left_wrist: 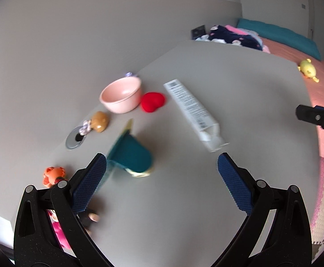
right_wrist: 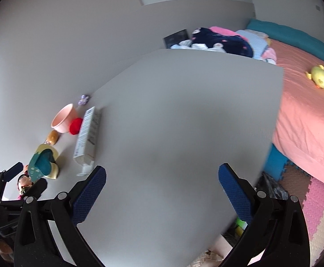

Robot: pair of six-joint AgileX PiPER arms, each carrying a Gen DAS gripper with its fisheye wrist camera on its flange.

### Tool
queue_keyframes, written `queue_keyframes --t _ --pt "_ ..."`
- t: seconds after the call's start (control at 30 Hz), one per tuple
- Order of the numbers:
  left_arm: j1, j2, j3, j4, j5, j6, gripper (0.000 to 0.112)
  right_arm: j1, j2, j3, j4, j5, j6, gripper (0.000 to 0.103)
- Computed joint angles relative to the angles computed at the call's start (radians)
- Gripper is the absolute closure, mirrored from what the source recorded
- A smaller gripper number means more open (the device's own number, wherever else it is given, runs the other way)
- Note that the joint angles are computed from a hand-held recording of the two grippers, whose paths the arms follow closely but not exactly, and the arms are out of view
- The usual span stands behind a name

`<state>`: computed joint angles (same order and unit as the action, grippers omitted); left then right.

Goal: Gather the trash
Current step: 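Move both tools back over the table toward the teal toy and white box, then grasp the teal toy with the left gripper while the right grasps the white box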

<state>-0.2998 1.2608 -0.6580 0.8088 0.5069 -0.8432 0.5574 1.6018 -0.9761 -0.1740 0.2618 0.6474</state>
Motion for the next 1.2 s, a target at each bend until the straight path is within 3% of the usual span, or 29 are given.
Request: queue_keyframes --t 0.4,0.47,0.5,0.53,0.6,0.7,0.77,0.87,0.97,1.03,1.1,1.17,1.2 --pt "0.202 0.164 -0.007 0.011 -0.196 0.120 0.015 0.146 0.259 -0.367 -0.001 0.191 -0.019 0.003" --pt "0.211 0.181 -0.006 0.057 -0.218 0.079 0.024 0.169 0.311 -0.443 -0.018 0.225 -0.011 0.003" --pt "0.225 0.192 -0.012 0.032 -0.227 0.108 0.037 0.180 0.337 -0.483 -0.022 0.247 -0.016 0.003" --pt "0.245 0.206 -0.020 -0.032 -0.238 0.171 0.047 0.194 0.371 -0.534 -0.038 0.279 -0.016 0.003" --pt "0.288 0.222 -0.023 -0.138 -0.272 0.267 0.056 0.223 0.432 -0.626 -0.081 0.325 -0.006 0.002" --pt "0.318 0.214 -0.016 -0.174 -0.297 0.302 0.056 0.250 0.511 -0.744 -0.110 0.379 -0.011 0.002" --pt "0.340 0.208 -0.014 -0.299 -0.314 0.415 0.056 0.261 0.551 -0.806 -0.130 0.404 -0.003 0.003" --pt "0.345 0.206 -0.012 -0.317 -0.315 0.430 0.056 0.271 0.620 -0.915 -0.150 0.455 -0.001 0.006" --pt "0.340 0.205 -0.011 -0.294 -0.311 0.407 0.056 0.279 0.684 -1.011 -0.174 0.516 0.009 0.015" --pt "0.349 0.195 -0.001 -0.329 -0.314 0.447 0.056 0.280 0.714 -1.053 -0.176 0.545 0.014 0.033" --pt "0.351 0.198 -0.006 -0.340 -0.312 0.457 0.056 0.279 0.743 -1.092 -0.178 0.582 0.019 0.044" --pt "0.353 0.197 -0.007 -0.345 -0.310 0.461 0.056 0.283 0.722 -1.054 -0.193 0.546 0.004 0.075" --pt "0.356 0.196 -0.007 -0.358 -0.310 0.474 0.056 0.284 0.716 -1.046 -0.198 0.545 0.010 0.075"
